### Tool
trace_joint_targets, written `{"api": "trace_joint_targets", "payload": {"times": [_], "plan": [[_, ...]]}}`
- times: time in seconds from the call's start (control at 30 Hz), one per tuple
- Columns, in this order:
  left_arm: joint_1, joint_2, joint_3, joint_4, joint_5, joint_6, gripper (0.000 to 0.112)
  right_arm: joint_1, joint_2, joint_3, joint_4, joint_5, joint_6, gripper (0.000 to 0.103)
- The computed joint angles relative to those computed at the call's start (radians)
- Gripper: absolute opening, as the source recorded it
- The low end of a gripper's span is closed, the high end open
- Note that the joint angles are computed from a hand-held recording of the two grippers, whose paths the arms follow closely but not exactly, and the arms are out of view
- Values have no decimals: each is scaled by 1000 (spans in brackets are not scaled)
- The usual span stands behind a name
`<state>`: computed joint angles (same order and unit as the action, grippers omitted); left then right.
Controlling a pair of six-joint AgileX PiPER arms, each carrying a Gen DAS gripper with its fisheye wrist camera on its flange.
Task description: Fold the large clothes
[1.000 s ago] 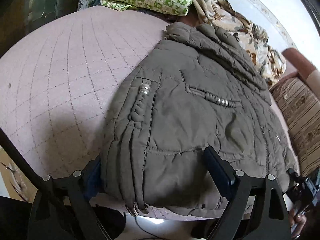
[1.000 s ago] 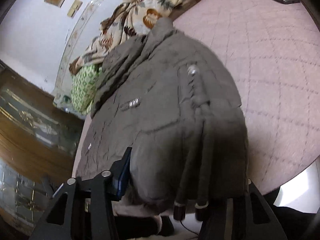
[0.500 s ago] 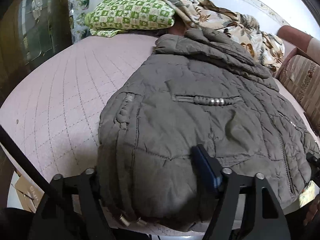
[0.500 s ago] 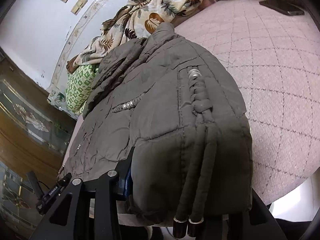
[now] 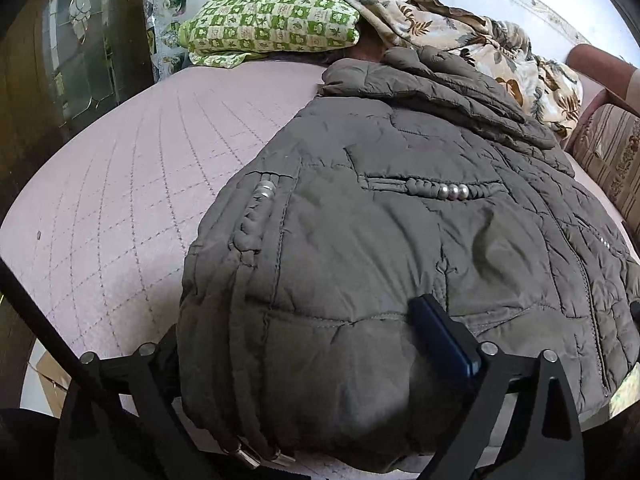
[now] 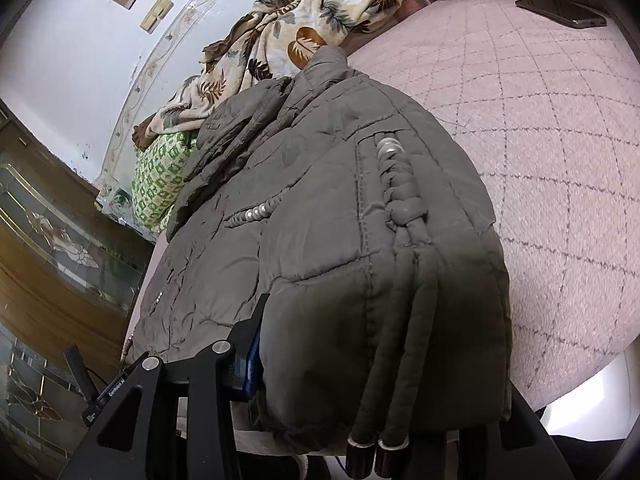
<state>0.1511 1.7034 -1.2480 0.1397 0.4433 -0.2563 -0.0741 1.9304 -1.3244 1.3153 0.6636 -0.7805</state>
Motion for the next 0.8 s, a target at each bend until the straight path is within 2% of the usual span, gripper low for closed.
{"api": "trace_joint_targets", "payload": {"times": [0.2, 0.33, 0.5, 0.6, 0.67, 0.8], "plan": [[-12, 8, -5, 77, 12, -81, 103, -8, 15, -21, -17, 27, 12, 50], [-12, 9, -7, 81, 19, -89, 103, -1, 13, -28, -47, 22, 24, 51], [-13, 11, -17, 76, 33, -88, 103, 10, 13, -39, -77, 18, 35, 57], [-9, 4, -16, 37, 33, -43, 97, 11, 12, -41, -82, 17, 42, 57], [-15, -6, -8, 38, 24, -22, 87, 14, 11, -40, -84, 13, 45, 57], [-45, -24, 10, 126, 14, -76, 76, 15, 13, -44, -93, 10, 51, 57]]}}
